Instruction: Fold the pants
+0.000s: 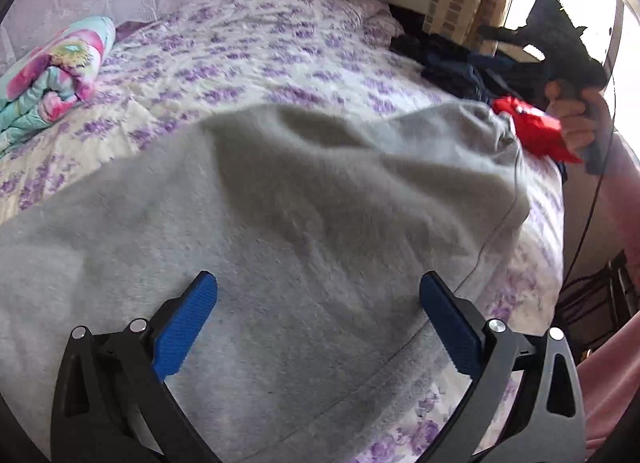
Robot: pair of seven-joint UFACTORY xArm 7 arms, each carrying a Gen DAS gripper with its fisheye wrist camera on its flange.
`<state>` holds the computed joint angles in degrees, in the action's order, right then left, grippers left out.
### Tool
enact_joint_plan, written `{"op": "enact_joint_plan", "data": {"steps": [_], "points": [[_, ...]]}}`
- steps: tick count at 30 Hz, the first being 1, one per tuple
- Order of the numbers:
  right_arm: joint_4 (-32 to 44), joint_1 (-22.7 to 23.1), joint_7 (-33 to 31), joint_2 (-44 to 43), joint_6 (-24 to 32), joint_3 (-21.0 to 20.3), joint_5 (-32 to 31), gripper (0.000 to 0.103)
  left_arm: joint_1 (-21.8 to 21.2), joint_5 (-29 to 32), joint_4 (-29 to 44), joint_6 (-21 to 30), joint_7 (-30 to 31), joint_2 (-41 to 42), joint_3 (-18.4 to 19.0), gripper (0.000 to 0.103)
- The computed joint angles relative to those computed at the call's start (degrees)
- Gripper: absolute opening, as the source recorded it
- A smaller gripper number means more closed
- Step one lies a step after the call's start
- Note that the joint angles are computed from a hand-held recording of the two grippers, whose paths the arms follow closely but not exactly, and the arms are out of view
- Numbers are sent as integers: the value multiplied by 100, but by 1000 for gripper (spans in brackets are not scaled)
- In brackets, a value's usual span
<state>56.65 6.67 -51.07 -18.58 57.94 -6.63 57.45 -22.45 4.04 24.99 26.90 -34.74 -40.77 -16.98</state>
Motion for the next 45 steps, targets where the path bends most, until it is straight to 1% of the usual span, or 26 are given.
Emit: {"op": "enact_joint_plan", "data": {"steps": [2,4,5,6,9,10,11,13,15,17,18,19,20,22,25,26,27,28,29,31,35,36,39,41,43,45], "points": [[-598,-388,402,-512,-1046,162,-689,67,190,253,264,360,-94,239,-271,99],[-1028,-623,790,-709,-1673,263,-1285,67,27,150,186,179,14,229,-61,98],[-1137,-695,933,-654,-1771,293,-1413,67,-21,78,147,137,30,199,18,98],[-1149,-551,933,-528,-1628,83,-1357,67,-57,27,101,83,46,159,65,98],[-1048,-163,834,-37,-1342,-223,-765,67,-55,5,84,78,68,140,55,98],[-1062,-14,730,46,-1498,-216,-626,58,-47,14,88,99,72,138,37,99],[-1137,-30,614,76,-1894,31,-591,38,-41,17,95,95,74,150,27,99],[-1380,107,393,-126,-2717,341,-839,20,-79,-21,54,79,53,100,18,98],[-1734,358,172,-570,-3451,504,-949,17,-96,-40,31,92,53,57,25,98],[-2123,785,-196,-1228,-4091,220,-785,16,-117,-44,22,108,52,16,7,98],[-2278,761,-383,-1479,-4397,268,-604,16,-152,-65,3,107,72,-16,27,98],[-2374,885,-505,-1690,-4462,88,-498,16,-190,-94,-11,93,88,-33,43,98],[-2447,985,-386,-1841,-4287,-180,-611,16,-205,-103,-15,92,87,-45,27,98],[-2566,800,32,-1728,-4101,-214,-897,17,-216,-88,-2,119,100,-37,-12,98],[-2751,721,408,-1089,-4269,-230,-1315,28,-243,-85,95,255,165,55,-1,98],[-2836,922,283,-1137,-4503,-372,-1125,41,-318,-142,130,341,244,53,71,98],[-2896,883,394,-1207,-4675,-315,-1176,51,-389,-208,158,454,327,20,145,98],[-2934,604,744,-1287,-4706,-64,-1466,63,-479,-299,179,583,436,-58,242,98],[-2983,413,1036,-1515,-4598,60,-1747,63,-571,-395,183,735,568,-217,349,98],[-3117,242,1332,-1979,-4579,261,-2047,63,-431,-302,190,983,627,-607,259,98],[-3380,276,1491,-2643,-5251,907,-2613,63,132,33,231,1176,531,-900,46,98],[-3382,486,1505,-2676,-5427,933,-2696,63,238,48,213,1163,495,-864,72,98],[-2988,2022,1064,-2491,-5106,246,-2775,63,234,-233,60,1251,474,-642,347,98],[-2618,3056,812,-2146,-4771,-222,-2743,57,287,-13,-190,1076,446,-834,71,98],[-2065,4011,440,-1579,-4255,-685,-2615,50,287,190,-178,1277,391,-889,-191,98],[-1332,4712,-130,-818,-3642,-1052,-2176,45,214,233,-254,1296,352,-999,-179,98]]}}
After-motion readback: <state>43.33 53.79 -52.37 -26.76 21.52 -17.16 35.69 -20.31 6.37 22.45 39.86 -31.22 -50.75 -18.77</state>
